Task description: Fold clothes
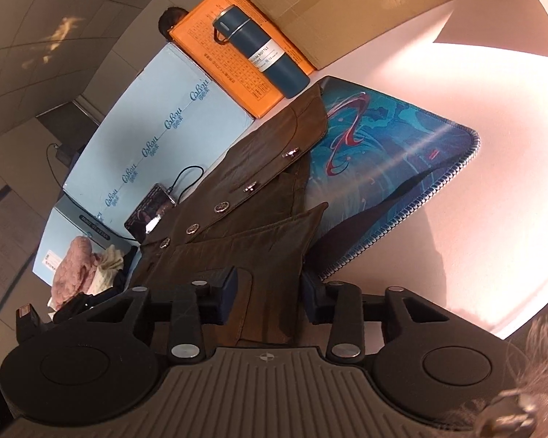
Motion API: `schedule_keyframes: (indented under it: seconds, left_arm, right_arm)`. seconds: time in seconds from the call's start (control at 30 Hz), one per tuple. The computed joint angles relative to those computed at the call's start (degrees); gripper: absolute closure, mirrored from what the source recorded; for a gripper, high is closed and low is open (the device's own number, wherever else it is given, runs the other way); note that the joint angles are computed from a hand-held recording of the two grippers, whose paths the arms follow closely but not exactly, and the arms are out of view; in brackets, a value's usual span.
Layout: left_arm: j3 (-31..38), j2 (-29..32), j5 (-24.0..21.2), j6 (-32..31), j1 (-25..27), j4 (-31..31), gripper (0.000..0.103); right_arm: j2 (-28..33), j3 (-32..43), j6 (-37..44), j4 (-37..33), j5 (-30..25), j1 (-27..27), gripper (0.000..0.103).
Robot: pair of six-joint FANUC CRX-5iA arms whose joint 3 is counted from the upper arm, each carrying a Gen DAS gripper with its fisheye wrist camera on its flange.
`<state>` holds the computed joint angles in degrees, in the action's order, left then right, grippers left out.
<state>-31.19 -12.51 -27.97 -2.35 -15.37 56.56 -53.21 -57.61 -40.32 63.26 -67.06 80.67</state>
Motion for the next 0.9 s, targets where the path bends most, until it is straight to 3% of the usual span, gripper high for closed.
schedule_keyframes:
  seconds: [0.1, 0.17, 0.37, 0.53, 0.63, 0.7, 0.77, 0.8, 0.9]
  left_arm:
    - [-0.1, 0.0, 0.0, -0.5, 0.0, 0.4, 0.015]
    - [-0.3, -0.1, 0.2, -2.2, -0.3, 1.5, 0.015]
    - [-1.2, -0.2, 0.3, -7.8, -1.7, 8.5, 0.015]
    - [-0.1, -0.5, 0.4, -0.8, 0.0, 0.0, 0.015]
    - [-0.8, -1.7, 1.2, 0.6, 0.7, -1.1, 0.015]
    - [-2.0, -2.8, -0.6, -2.6, 1.0, 3.7, 0.015]
    - [-2.9, -3.4, -5.9, -7.3, 1.6, 10.4, 0.015]
    - [-3.1, -3.3, -9.6, -9.3, 2.1, 13.0, 0.013]
    - [-2.6, -2.6, -20.3, -12.9, 3.3, 15.1, 0.007]
  right_arm:
    - [4.0, 2.4, 5.5, -1.7, -1.8, -0.6, 0.094]
    - [6.4, 3.6, 10.7, -0.6, -3.3, -1.0, 0.099]
    - [9.8, 6.9, 26.6, 0.5, 2.4, -9.3, 0.099]
    - [13.3, 9.5, 35.3, -5.9, 4.2, -14.6, 0.098]
    - [14.5, 9.1, 33.9, -5.9, 1.3, -13.0, 0.085]
    - [16.1, 9.8, 32.8, -5.5, -2.7, -11.3, 0.055]
    - [17.0, 10.4, 32.7, -6.0, -5.3, -10.0, 0.041]
    - [17.4, 10.8, 32.7, -6.2, -6.6, -9.4, 0.039]
    - [17.0, 10.3, 30.9, -5.2, -7.3, -8.1, 0.030]
